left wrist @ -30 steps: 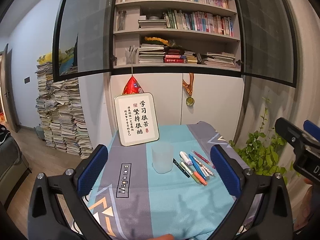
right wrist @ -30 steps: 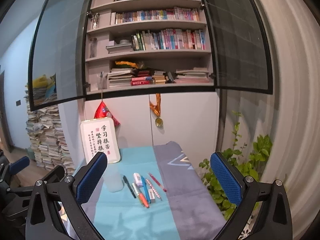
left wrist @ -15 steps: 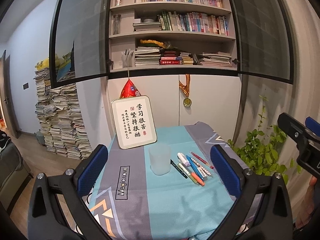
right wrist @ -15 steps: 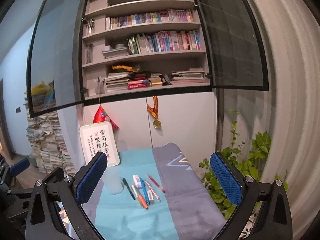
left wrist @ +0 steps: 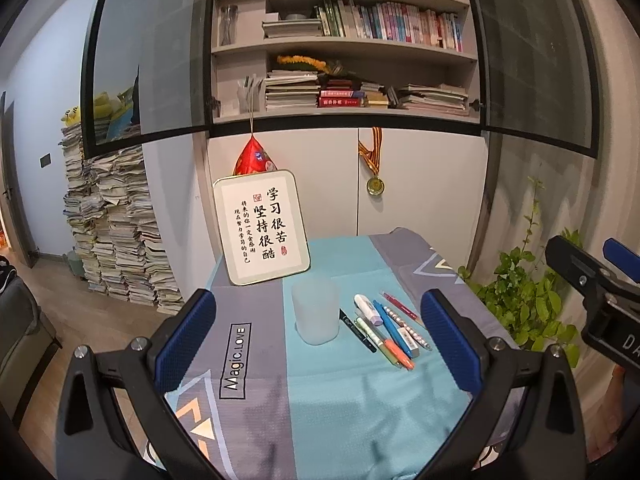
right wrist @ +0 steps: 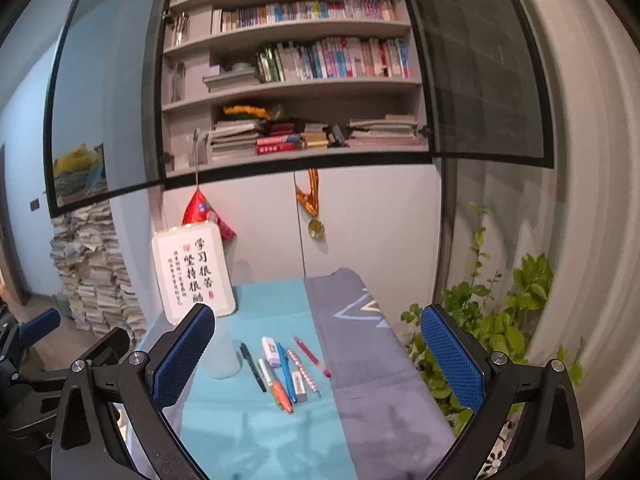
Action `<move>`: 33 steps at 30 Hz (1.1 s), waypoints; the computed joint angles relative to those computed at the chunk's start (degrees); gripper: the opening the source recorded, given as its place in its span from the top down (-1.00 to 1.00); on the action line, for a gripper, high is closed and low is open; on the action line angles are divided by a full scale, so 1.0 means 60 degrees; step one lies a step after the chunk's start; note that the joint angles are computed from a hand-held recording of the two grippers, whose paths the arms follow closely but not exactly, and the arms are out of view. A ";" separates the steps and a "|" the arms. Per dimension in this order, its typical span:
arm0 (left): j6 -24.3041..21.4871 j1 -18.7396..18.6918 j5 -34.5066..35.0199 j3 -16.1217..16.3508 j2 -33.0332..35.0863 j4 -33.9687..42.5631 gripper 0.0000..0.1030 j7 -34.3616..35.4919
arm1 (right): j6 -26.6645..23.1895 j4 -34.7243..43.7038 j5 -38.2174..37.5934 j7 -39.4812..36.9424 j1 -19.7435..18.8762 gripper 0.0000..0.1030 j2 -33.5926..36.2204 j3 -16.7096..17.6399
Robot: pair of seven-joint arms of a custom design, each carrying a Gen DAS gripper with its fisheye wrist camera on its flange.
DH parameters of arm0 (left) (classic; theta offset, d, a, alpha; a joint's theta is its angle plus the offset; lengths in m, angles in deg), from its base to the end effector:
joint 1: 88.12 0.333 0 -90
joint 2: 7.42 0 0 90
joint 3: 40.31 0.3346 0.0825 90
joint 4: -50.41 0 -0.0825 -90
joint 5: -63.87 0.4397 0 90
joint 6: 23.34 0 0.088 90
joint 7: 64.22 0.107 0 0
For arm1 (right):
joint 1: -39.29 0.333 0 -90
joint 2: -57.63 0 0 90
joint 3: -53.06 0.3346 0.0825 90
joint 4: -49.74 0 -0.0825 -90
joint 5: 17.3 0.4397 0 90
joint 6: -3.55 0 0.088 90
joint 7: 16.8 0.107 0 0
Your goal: Organize stationery
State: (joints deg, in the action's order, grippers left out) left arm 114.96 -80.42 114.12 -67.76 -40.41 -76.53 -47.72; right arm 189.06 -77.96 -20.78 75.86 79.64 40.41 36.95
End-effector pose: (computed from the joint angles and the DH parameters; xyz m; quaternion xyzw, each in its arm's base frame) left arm 0.4473 -0.2112 0.6623 -0.6958 0.4473 -0.2891 0.4819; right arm 0.5074 0.2135 0.6510 -0.6617 0.4429 -0.2990 0.5260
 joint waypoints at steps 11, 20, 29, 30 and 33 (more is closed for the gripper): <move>-0.0076 -0.0153 0.0061 0.0047 0.0201 0.0118 -0.98 -0.0014 | 0.0080 0.0047 -0.0003 -0.0162 0.0455 -1.00 0.0077 -0.0462; -0.0271 -0.0175 0.0133 0.0025 0.0179 0.0089 -0.98 -0.0186 | -0.0090 0.0036 0.0231 -0.0462 0.0688 -1.00 0.0081 -0.0633; -0.0413 -0.0311 0.0156 0.0100 0.0415 0.0162 -0.98 -0.0218 | -0.0193 0.0080 0.0878 -0.1175 0.1172 -1.00 0.0139 -0.0994; -0.0414 -0.0334 0.0170 0.0114 0.0432 0.0153 -0.98 -0.0224 | -0.0209 0.0086 0.0964 -0.1253 0.1251 -1.00 0.0148 -0.1064; -0.0447 -0.0406 0.0174 0.0176 0.0539 0.0173 -0.98 -0.0189 | -0.0303 0.0129 0.1224 -0.1487 0.1364 -1.00 0.0214 -0.1145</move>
